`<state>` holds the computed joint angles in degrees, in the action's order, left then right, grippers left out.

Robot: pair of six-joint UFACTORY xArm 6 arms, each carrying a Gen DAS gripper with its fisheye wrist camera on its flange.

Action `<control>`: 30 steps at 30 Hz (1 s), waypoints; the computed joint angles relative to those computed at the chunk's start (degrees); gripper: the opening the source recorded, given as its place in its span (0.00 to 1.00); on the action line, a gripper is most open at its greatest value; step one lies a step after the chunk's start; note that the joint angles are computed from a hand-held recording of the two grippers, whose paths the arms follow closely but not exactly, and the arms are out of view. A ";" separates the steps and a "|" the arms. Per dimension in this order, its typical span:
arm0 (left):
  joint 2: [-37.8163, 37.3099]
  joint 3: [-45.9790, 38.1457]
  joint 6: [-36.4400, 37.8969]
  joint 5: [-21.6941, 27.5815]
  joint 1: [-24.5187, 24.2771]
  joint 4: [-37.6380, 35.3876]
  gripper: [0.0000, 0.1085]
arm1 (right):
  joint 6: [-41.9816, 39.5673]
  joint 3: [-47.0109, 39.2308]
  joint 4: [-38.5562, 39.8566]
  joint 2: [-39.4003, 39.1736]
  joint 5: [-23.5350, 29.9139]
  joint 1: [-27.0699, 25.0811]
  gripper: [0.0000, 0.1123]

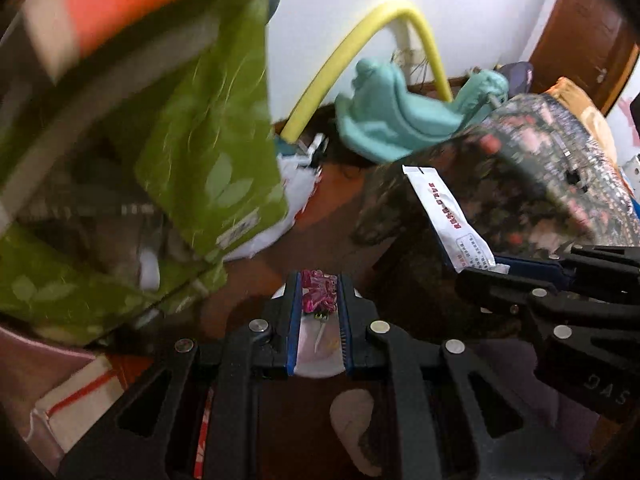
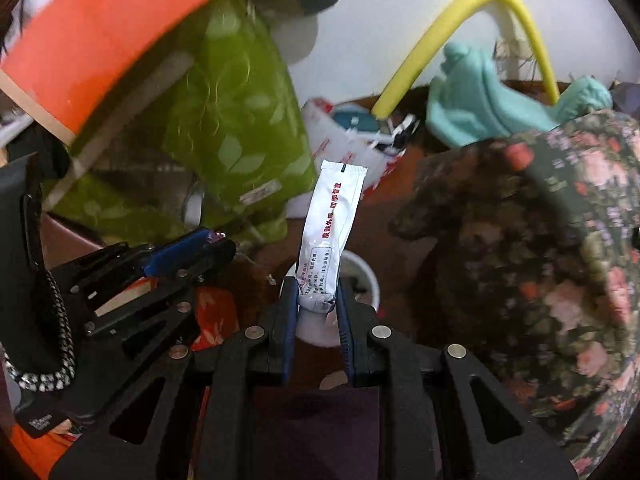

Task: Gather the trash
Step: 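Carry both items to the bowl and open the left tool to drop the clip, then open the right tool to drop the white tube into the white bowl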

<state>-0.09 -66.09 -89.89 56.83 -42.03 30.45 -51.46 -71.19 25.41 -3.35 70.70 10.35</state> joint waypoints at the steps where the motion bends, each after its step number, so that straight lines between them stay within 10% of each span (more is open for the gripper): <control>1: -0.67 1.63 -0.20 -0.92 0.24 -0.59 0.15 | 0.70 0.31 -0.83 0.53 0.14 0.75 0.15; 19: 0.28 16.32 5.84 -21.29 7.52 -16.68 0.15 | 12.65 -5.22 -10.59 12.90 3.08 7.77 0.16; 30: 2.26 11.00 9.23 -14.91 6.80 -16.39 0.17 | 9.72 -3.54 -11.91 9.82 -0.56 6.84 0.32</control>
<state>2.16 -55.09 -80.65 41.92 -35.23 14.06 -41.74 -74.73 13.49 6.47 70.14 17.20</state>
